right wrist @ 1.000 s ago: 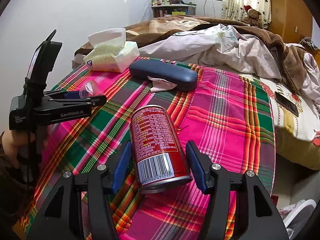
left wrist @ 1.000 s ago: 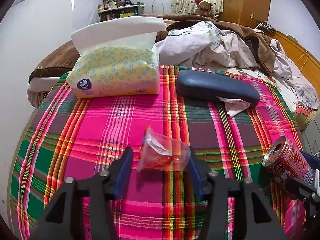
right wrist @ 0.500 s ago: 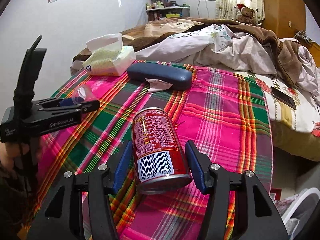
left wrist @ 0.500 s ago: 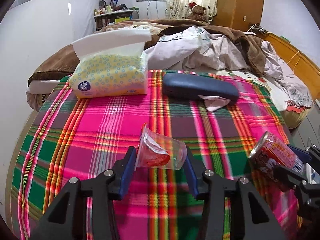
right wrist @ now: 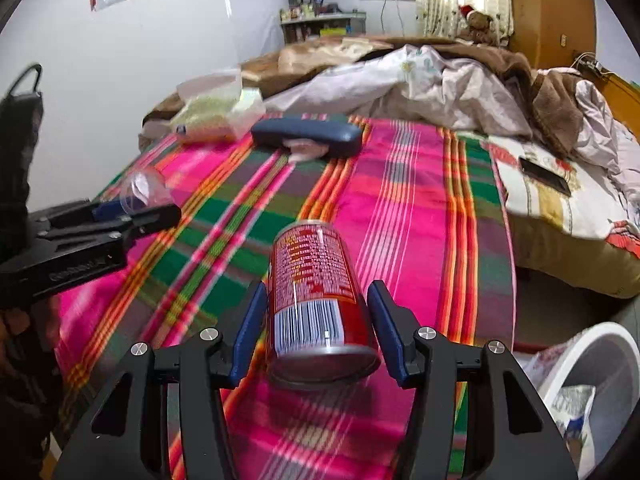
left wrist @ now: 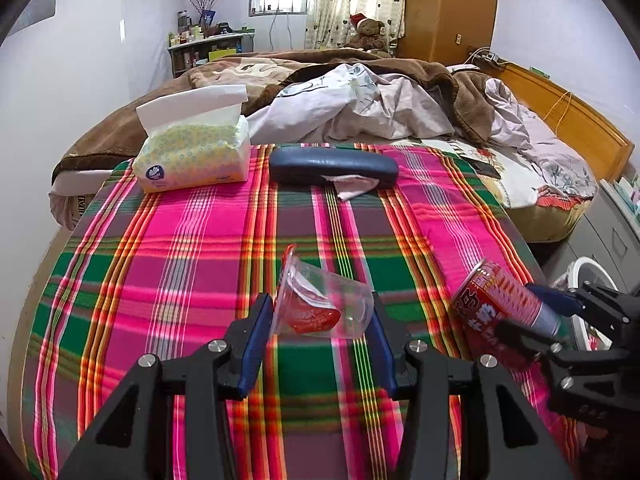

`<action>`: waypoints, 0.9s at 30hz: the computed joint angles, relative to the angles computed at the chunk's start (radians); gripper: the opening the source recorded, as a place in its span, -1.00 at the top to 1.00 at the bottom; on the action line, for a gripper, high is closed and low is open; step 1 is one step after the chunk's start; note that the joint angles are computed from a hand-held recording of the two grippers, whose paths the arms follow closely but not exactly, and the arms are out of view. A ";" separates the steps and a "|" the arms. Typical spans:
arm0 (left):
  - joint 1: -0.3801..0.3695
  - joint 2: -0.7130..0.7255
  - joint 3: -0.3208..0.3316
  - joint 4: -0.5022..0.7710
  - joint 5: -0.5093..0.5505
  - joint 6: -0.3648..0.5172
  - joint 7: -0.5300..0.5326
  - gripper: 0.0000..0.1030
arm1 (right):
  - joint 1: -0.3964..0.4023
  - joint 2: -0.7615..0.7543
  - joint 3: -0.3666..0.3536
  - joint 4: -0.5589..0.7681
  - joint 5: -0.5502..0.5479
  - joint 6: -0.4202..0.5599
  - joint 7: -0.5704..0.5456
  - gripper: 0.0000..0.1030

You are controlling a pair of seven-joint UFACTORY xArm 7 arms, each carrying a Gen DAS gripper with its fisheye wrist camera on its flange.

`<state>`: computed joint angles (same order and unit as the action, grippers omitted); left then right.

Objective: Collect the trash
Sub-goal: 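Carry the clear cup and red can over the white bin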

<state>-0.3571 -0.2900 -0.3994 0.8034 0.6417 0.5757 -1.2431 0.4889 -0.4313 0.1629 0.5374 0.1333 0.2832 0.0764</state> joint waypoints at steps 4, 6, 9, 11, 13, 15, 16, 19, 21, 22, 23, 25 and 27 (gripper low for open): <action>-0.011 -0.022 -0.006 -0.013 -0.021 0.013 -0.004 0.07 | -0.019 0.014 0.019 0.029 -0.039 0.044 0.001 -0.05; -0.013 -0.031 -0.014 -0.014 -0.025 0.028 -0.008 0.06 | -0.021 0.032 0.022 0.052 -0.051 0.060 -0.012 -0.05; -0.014 -0.045 -0.019 -0.018 -0.031 0.031 -0.008 0.06 | -0.038 0.047 0.034 0.063 -0.064 0.055 0.010 -0.05; -0.016 -0.053 -0.022 -0.022 -0.038 0.040 -0.001 0.06 | -0.054 0.055 0.051 0.072 -0.089 0.061 0.026 -0.05; -0.017 -0.056 -0.027 -0.024 -0.046 0.047 -0.002 0.07 | -0.069 0.050 0.071 0.074 -0.115 0.074 0.058 -0.04; -0.018 -0.068 -0.032 -0.030 -0.050 0.044 -0.009 0.06 | -0.051 0.032 0.063 0.059 -0.108 0.072 0.058 -0.03; -0.018 -0.073 -0.036 -0.032 -0.050 0.043 -0.011 0.06 | -0.041 0.020 0.057 0.049 -0.100 0.067 0.058 -0.03; -0.020 -0.084 -0.051 -0.027 -0.048 0.051 -0.011 0.06 | -0.045 -0.024 0.068 0.018 -0.105 0.045 0.090 -0.03; -0.022 -0.089 -0.065 -0.019 -0.043 0.062 -0.014 0.07 | -0.022 -0.066 0.046 -0.011 -0.081 0.029 0.093 -0.03; -0.024 -0.091 -0.070 -0.015 -0.043 0.067 -0.014 0.06 | -0.020 -0.077 0.044 -0.017 -0.079 0.025 0.096 -0.03; -0.027 -0.094 -0.075 -0.012 -0.041 0.068 -0.015 0.07 | -0.023 -0.101 0.046 -0.029 -0.080 0.026 0.104 -0.03; -0.030 -0.099 -0.089 -0.002 -0.036 0.075 -0.022 0.07 | -0.027 -0.153 0.047 -0.055 -0.080 0.028 0.122 -0.03; -0.033 -0.100 -0.102 0.009 -0.028 0.078 -0.029 0.07 | -0.022 -0.208 0.037 -0.081 -0.071 0.033 0.135 -0.03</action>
